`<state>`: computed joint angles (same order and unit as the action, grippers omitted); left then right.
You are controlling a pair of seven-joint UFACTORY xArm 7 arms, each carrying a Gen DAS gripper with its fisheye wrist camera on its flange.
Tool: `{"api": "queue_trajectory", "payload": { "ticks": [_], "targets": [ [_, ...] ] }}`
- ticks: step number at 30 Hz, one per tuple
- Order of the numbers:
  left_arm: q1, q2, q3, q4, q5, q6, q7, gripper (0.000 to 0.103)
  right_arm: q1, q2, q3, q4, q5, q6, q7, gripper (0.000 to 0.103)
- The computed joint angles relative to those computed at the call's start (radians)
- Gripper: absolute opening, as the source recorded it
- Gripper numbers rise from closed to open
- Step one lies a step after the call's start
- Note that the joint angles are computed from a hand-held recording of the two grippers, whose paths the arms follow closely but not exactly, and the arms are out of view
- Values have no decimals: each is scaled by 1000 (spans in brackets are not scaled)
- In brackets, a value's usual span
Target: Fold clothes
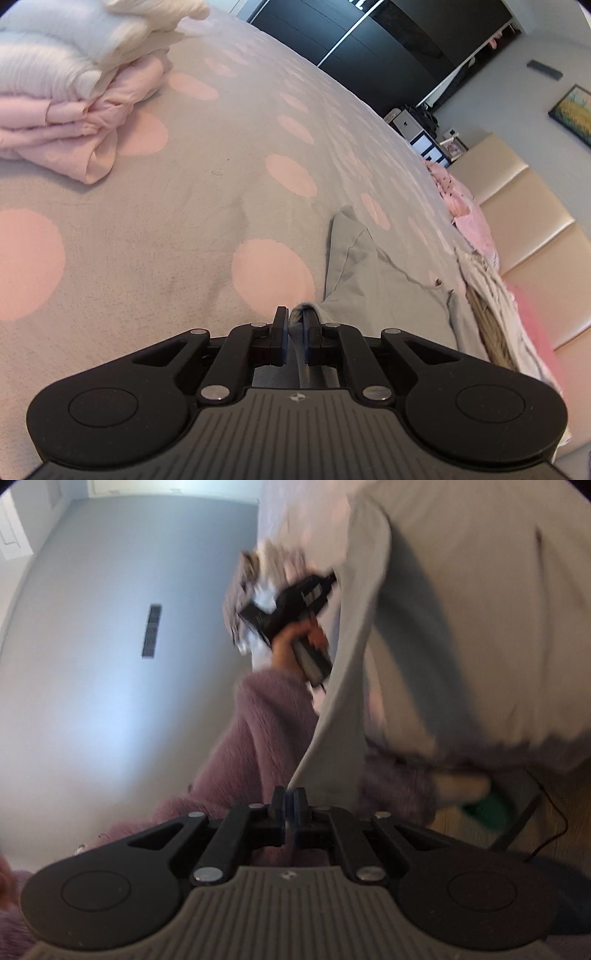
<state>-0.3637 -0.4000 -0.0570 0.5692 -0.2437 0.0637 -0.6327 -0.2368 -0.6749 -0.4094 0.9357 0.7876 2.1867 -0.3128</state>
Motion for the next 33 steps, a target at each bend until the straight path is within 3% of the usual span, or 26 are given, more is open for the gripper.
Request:
{"api": "queue_trajectory", "payload": {
  "ticks": [9,14,17,21,27,33],
  "targets": [
    [-17,1,15,-9,-8,-3,19,6,23,-26,108,-145,-163,-91,-95,4],
    [46,-32,-48,0,36,95,-24,14,41,-28,135,-154,-190,-141,-126,10],
    [87,-98,-89,-10,86,180,-55,16,68,-27,160,-146,-200,-229,-179,25],
    [92,-220,-119,-32,137,311,-70,16,106,-49,182,-154,-242,-352,-275,26],
    [13,-433,-190,-49,149,562,-112,16,191,-211,245,-277,-374,-598,-477,26],
    [-131,-565,-271,-45,97,784,-183,16,260,-244,219,-328,-388,-632,-534,26]
  ]
}}
